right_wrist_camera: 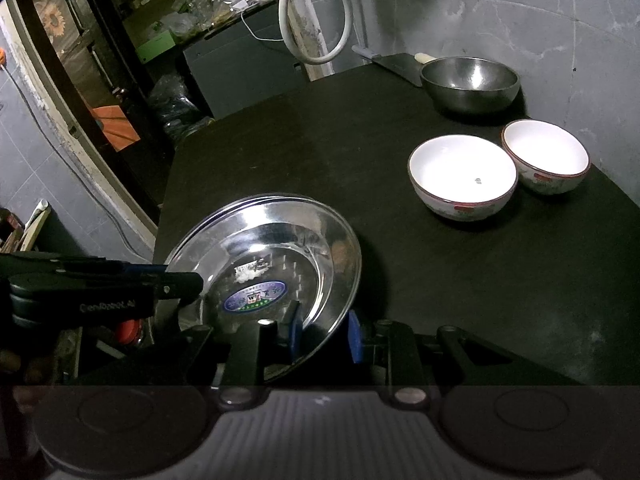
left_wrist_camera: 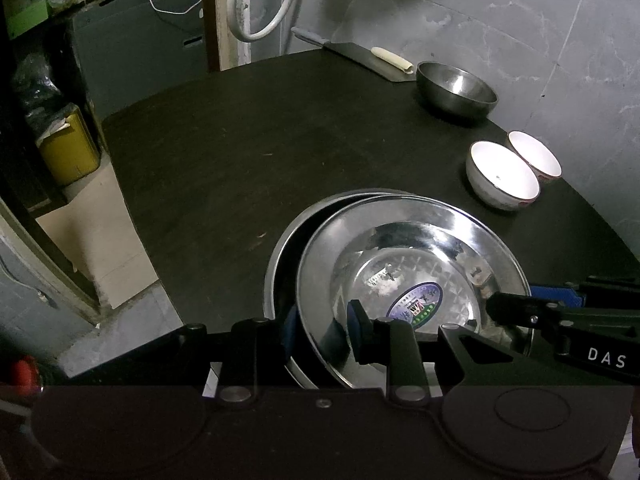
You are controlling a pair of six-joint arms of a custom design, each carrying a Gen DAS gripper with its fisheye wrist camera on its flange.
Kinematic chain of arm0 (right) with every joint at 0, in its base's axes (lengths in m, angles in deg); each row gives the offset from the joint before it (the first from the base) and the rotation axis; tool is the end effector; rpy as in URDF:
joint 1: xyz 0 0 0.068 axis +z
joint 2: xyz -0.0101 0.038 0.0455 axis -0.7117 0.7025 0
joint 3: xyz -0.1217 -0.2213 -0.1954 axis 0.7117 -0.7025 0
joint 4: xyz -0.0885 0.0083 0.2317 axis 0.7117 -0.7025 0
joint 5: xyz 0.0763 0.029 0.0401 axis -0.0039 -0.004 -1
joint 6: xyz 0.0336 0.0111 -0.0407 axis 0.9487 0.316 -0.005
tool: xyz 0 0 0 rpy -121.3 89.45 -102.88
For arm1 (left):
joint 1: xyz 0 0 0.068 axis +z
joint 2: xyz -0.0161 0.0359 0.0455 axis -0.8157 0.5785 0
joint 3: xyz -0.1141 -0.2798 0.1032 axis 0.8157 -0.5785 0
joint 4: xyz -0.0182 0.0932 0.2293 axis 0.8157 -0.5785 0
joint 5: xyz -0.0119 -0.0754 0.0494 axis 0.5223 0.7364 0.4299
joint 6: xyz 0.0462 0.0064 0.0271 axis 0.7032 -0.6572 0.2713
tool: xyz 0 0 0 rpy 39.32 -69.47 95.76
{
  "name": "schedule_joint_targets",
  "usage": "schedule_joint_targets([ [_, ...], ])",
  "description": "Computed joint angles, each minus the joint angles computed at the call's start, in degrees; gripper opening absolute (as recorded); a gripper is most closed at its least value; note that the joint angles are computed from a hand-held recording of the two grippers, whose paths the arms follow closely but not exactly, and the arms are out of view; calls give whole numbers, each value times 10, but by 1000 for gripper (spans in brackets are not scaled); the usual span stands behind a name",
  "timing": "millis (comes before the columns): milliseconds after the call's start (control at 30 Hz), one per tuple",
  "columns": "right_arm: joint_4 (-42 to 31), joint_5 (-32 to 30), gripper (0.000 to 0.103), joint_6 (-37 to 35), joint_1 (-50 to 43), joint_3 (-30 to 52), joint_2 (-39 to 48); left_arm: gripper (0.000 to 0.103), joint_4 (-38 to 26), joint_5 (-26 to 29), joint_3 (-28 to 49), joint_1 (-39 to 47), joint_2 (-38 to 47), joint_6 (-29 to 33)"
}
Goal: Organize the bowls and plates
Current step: 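Set the stacked plates on the table and open both tools, then move both tools to the steel mixing bowl and grip its rim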
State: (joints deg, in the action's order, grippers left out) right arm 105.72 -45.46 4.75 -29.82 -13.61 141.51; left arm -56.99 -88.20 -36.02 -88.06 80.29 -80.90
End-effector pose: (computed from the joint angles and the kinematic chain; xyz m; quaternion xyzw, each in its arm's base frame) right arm 0.2925 0.0931 0.1489 -0.1449 0.9169 0.2076 0.3085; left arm 0.2609 -0.1606 0.1689 -0.0160 0.9525 -0.0347 0.3022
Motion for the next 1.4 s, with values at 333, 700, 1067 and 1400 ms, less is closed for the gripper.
schedule_joint_targets([
  [333,5,-1,28,-1,1,-2,2,37,3,-9,-2,-3,-6,6],
  [700,9,5,44,-1,14,-1,4,84,2,-69,-6,-16,-28,-21],
  [1067,23,2,81,-3,23,-4,6,99,-12,-113,-8,-14,-47,-48],
  [1400,53,-6,90,-35,4,-17,-4,102,-40,-144,24,-33,-35,-87],
])
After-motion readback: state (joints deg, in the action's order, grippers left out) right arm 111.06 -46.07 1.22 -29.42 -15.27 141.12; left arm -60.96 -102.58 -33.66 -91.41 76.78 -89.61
